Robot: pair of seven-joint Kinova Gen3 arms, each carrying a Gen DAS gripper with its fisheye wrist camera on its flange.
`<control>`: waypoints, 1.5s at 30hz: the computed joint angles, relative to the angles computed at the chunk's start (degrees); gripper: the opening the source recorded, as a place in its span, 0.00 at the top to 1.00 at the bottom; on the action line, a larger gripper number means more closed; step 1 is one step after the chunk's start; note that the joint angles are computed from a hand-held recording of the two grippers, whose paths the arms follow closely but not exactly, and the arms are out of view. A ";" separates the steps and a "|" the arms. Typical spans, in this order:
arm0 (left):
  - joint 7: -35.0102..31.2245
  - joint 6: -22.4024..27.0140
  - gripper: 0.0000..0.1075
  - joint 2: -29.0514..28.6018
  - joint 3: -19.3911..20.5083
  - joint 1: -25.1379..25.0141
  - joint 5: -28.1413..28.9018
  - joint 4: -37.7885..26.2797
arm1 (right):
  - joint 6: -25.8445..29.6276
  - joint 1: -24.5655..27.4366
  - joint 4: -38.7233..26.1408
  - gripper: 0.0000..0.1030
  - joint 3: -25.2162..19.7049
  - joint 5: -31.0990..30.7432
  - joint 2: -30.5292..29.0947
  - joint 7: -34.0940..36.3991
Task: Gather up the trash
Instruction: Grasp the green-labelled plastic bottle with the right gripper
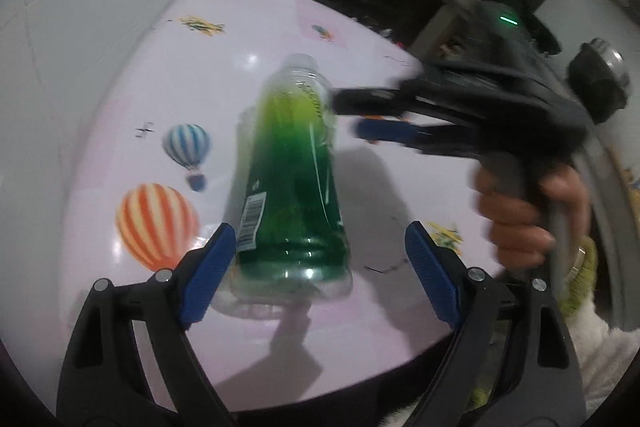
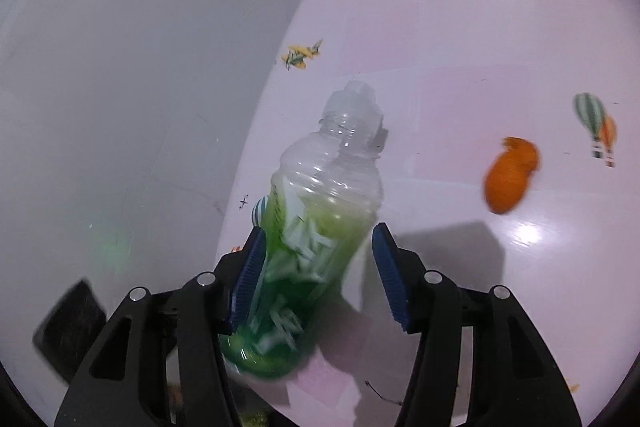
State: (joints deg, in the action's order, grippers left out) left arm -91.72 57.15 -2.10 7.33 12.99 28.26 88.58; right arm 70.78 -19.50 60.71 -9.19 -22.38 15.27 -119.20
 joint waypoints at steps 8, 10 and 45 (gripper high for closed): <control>-4.88 -1.49 0.23 0.88 -15.12 15.91 5.29 0.76 | 8.19 -3.98 -12.89 0.46 0.23 4.45 7.98 -4.26; -5.61 -1.92 0.23 1.12 -16.32 17.43 6.03 0.88 | 11.63 -4.19 -17.25 0.44 0.13 4.53 10.33 -3.98; 10.71 3.94 0.36 22.67 -3.73 22.27 -24.65 -28.93 | 5.66 9.41 22.77 0.43 4.87 14.54 -27.96 -3.81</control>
